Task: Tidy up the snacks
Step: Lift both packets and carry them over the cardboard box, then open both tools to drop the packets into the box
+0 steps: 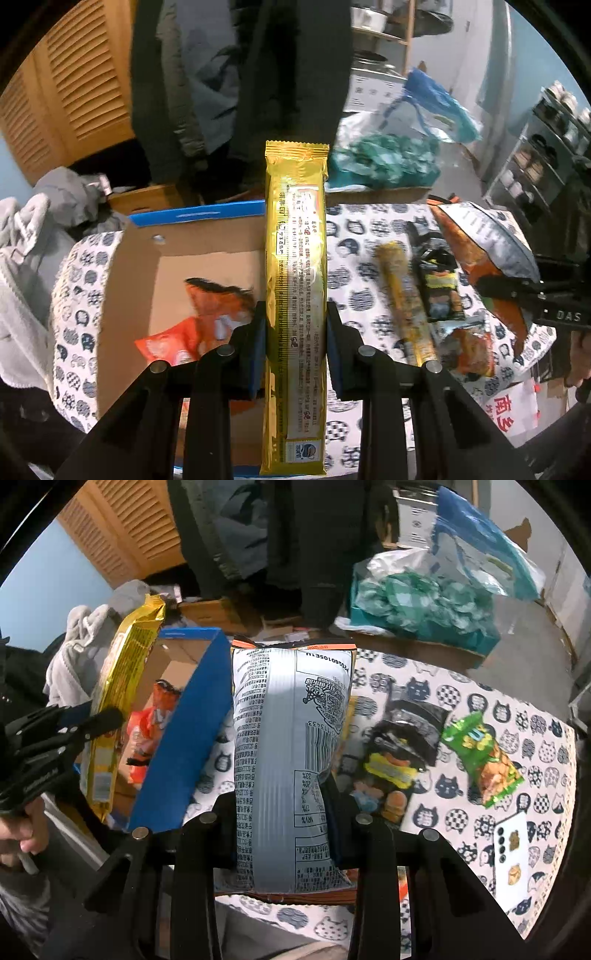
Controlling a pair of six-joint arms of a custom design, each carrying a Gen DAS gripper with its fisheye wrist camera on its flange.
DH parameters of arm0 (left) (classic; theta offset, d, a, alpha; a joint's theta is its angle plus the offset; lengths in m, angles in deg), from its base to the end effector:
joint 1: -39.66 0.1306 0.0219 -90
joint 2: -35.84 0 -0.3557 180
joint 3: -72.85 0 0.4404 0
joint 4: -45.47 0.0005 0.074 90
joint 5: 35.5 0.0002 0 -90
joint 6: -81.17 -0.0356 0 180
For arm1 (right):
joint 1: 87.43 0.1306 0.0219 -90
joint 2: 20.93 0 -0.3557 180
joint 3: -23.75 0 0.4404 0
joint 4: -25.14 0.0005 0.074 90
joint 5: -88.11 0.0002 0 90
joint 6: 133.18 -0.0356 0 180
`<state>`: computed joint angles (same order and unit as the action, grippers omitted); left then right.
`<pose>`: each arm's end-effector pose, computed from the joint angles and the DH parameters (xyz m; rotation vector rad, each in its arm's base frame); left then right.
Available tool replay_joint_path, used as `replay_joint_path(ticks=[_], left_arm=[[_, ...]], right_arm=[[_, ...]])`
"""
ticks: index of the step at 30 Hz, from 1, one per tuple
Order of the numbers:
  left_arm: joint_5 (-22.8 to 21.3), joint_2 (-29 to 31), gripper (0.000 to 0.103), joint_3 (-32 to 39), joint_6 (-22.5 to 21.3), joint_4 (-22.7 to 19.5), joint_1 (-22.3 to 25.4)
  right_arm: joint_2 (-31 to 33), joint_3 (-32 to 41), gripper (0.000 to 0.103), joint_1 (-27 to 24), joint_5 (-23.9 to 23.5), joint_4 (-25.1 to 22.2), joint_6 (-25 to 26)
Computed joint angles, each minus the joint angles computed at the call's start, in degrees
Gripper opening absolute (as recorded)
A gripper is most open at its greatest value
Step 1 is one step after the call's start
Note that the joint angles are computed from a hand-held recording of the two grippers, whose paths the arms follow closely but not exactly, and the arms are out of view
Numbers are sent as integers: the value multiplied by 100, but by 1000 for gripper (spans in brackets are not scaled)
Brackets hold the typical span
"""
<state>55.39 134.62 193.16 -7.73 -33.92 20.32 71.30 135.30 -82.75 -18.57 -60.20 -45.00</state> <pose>0.5130 -0.1812 0.5508 0.4159 2.5544 -0.1521 0.4926 0.0501 0.5329 -0.1520 2.7066 0.4292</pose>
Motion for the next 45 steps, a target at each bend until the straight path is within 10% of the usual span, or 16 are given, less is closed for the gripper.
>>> replay_joint_path(ticks=[31,39,45], left_arm=[[189,525,29,-483,461,-552,1116],[44,167,59,-431,412,-417,1213],[-129,-6,61,-382,441,-245,1411]], right_arm=[[1097,1106,33,1376,0,-173,-252],[1622,1669,33,1625,-103,-162,-452],[2275,2356,33,1838,24,-249,-606]])
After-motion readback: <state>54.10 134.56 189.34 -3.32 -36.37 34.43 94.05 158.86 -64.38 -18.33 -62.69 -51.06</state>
